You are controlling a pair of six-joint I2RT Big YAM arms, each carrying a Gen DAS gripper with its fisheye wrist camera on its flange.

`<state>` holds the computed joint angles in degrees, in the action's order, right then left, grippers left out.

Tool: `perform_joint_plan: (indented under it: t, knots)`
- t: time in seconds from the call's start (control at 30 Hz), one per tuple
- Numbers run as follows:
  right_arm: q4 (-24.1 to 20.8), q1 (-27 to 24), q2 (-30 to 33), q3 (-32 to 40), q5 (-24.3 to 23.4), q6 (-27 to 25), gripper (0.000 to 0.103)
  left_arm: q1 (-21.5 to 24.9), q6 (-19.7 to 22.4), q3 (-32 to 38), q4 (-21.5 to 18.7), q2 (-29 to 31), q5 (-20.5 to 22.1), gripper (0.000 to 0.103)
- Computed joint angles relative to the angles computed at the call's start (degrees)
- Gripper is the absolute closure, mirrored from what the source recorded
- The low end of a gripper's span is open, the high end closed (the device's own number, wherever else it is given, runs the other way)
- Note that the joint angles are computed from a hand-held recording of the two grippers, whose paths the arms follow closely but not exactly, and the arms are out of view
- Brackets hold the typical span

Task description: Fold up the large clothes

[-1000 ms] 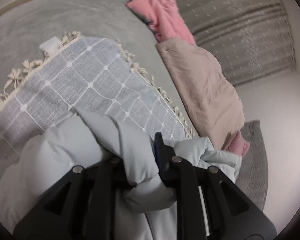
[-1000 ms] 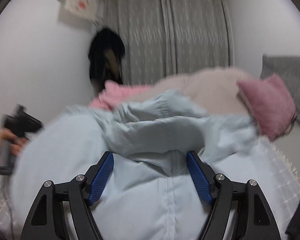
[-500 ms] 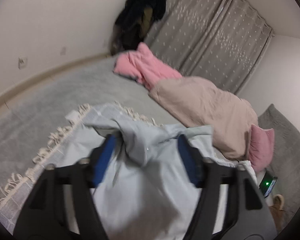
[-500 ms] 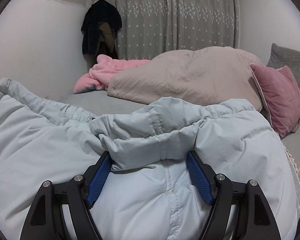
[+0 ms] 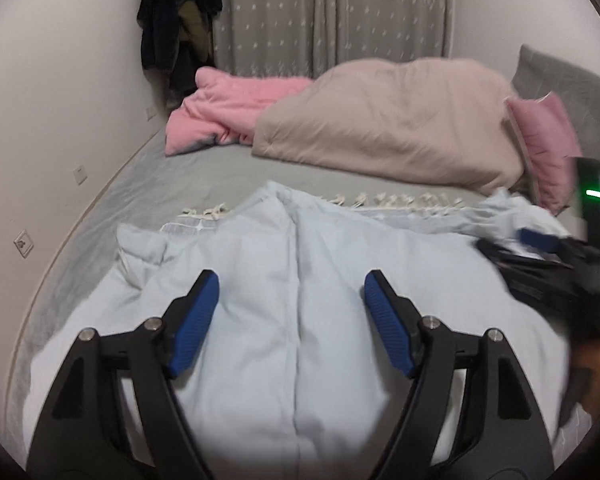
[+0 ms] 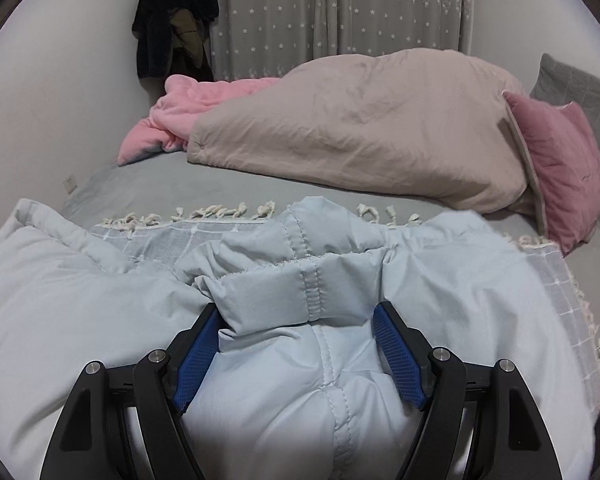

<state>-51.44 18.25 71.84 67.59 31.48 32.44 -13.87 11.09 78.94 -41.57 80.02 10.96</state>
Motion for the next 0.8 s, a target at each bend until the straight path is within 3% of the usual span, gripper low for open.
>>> perform_joint_plan:
  t: [0.13,0.23,0.37,0.43,0.6,0.7,0.8]
  knots:
    - [-2.2,0.0,0.1,0.9,3.3,-7.0,0.025,1.4,-0.2,9.1,-5.6,8.4,-4.1,0.027]
    - [0.3,-4.8,-3.0,-2.1,-4.2,-6.6,0.02,4.5,-2.6,13.4,-8.7,13.1,-3.4,0.027]
    - [3.7,-10.2,-6.7,-6.3,-12.8,-7.2,0.009,8.4,-6.5,15.3,-12.2,17.2,-6.1,0.027]
    - [4.9,-11.6,-8.4,-7.9,-15.5,-6.1,0.008,10.4,-7.1,16.8,-15.5,18.6,-3.3,0.028]
    - [3.1,-9.3,-11.2,-7.8,-15.6,-4.0,0.008,12.5,-4.1,12.4,-12.5,13.5,0.7,0.028]
    - [4.9,-7.2,-15.6,-8.7,-16.8,-3.1,0.007,12.7,-1.9,9.9,-10.5,9.7,2.5,0.028]
    - [5.2,-4.1,-19.8,-8.9,-14.7,-2.0,0.007,12.7,-0.5,8.1,-9.3,6.8,3.6,0.028]
